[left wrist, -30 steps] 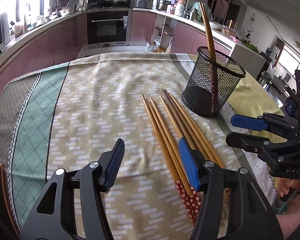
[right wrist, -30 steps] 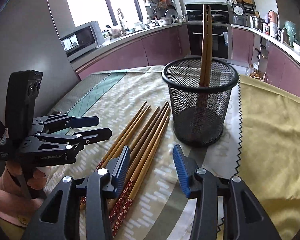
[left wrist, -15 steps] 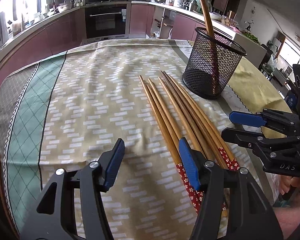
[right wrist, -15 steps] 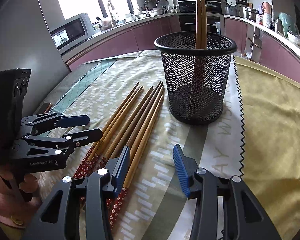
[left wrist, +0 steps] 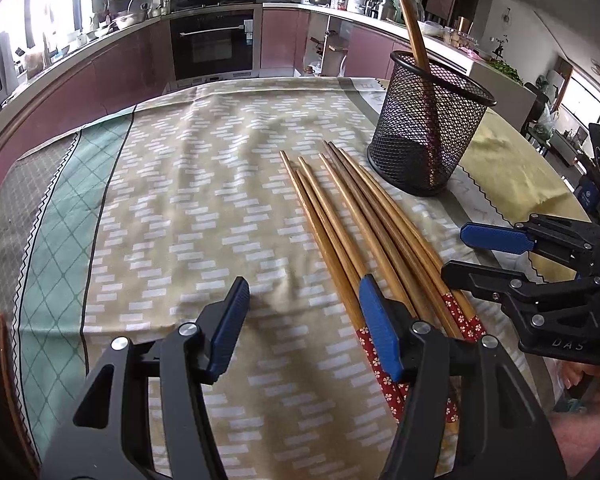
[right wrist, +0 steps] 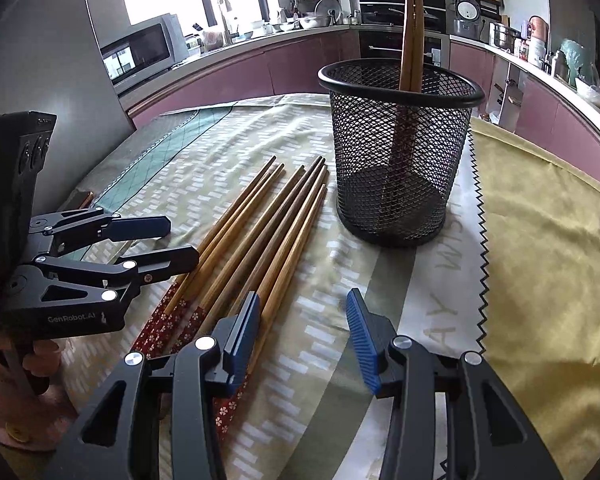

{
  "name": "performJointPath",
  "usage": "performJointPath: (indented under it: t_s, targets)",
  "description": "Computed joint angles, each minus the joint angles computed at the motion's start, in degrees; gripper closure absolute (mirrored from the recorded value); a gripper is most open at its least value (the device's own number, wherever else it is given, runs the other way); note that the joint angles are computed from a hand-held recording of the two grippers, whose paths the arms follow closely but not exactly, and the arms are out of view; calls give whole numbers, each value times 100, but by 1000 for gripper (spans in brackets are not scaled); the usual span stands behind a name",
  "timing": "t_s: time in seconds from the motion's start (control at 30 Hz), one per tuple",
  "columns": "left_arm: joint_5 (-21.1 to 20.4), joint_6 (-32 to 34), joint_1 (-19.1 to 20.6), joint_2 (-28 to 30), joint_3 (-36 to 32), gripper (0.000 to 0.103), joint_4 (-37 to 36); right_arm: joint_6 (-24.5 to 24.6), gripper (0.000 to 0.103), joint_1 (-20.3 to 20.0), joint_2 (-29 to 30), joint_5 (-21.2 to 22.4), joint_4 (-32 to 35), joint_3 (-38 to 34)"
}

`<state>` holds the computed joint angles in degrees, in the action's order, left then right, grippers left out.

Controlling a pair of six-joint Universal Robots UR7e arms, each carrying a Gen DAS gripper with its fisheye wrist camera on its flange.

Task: Organize utensils
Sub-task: 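Move the right gripper to another chopstick and close on it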

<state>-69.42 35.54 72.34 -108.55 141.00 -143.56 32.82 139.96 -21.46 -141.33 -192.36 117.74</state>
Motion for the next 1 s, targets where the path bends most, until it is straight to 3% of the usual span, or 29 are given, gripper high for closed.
performJointPath:
  t_s: [0.5,1.0]
  targets:
    - [109,60,-30,95,-35,48,-57,101,60,12,-29,-106,399,-97]
    - [411,36,-228,470,-15,57,-419,-25,72,-101,32,-223,794,-371]
